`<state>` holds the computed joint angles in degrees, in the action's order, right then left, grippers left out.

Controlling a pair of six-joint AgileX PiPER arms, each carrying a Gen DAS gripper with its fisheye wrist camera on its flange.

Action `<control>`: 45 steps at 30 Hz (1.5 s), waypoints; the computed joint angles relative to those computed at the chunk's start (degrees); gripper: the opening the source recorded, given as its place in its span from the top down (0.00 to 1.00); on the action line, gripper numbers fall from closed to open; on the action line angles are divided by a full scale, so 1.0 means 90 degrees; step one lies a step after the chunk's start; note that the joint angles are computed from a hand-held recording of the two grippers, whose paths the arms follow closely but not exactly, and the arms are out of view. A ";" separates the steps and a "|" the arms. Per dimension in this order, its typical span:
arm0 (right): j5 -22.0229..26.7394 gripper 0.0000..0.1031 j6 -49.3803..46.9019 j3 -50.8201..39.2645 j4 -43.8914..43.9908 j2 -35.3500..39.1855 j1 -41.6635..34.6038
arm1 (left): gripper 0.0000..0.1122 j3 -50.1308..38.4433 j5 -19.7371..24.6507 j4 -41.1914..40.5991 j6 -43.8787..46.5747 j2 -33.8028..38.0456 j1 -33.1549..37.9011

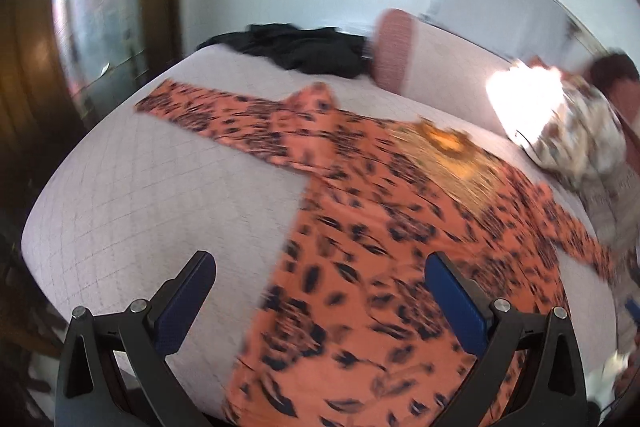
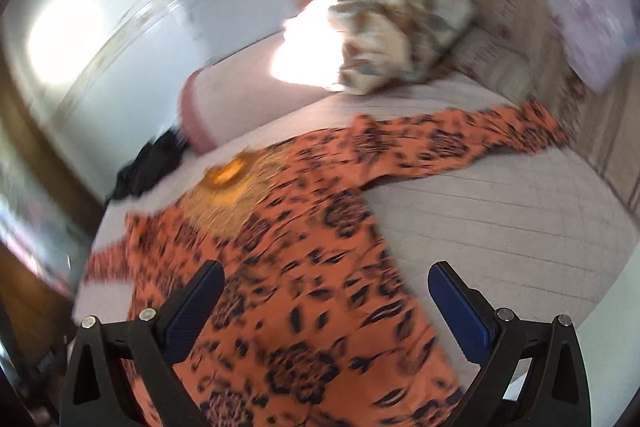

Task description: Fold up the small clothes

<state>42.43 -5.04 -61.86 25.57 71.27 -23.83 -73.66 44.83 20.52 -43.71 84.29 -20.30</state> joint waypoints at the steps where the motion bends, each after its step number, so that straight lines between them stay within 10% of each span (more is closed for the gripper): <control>1: 0.0070 0.00 -0.0412 -0.0126 0.0551 0.0316 -0.0637 | 0.08 -0.0002 -0.0074 -0.0045 0.0016 0.0109 0.0327; 7: 0.1295 0.00 -0.1160 -0.2000 0.3105 0.3425 -0.3357 | 0.08 -0.0572 -0.0144 -0.0560 0.0298 0.1293 0.1969; 20: 0.1564 0.14 0.2203 -0.7343 0.1208 0.7171 -0.3035 | 0.08 -0.1979 0.0084 0.0268 -0.1048 0.3116 0.2807; 25: 0.2218 0.76 0.3297 -0.9039 -0.0105 0.7994 -0.2787 | 0.08 -0.1876 0.0008 0.0277 -0.1047 0.3135 0.2873; 29: 0.2572 0.87 0.3181 -0.9846 -0.0704 0.8178 -0.2586 | 0.08 -0.1773 -0.0106 0.0119 -0.0937 0.3065 0.2973; 36: 0.1627 0.89 0.1796 -0.8909 -0.1103 0.6546 -0.1370 | 0.08 -0.1417 -0.0560 -0.0504 -0.0712 0.2765 0.3265; 45: 0.0916 0.87 0.0930 -0.7917 -0.1121 0.5561 0.2161 | 0.08 -0.1130 -0.0913 -0.0989 -0.0188 0.2524 0.3523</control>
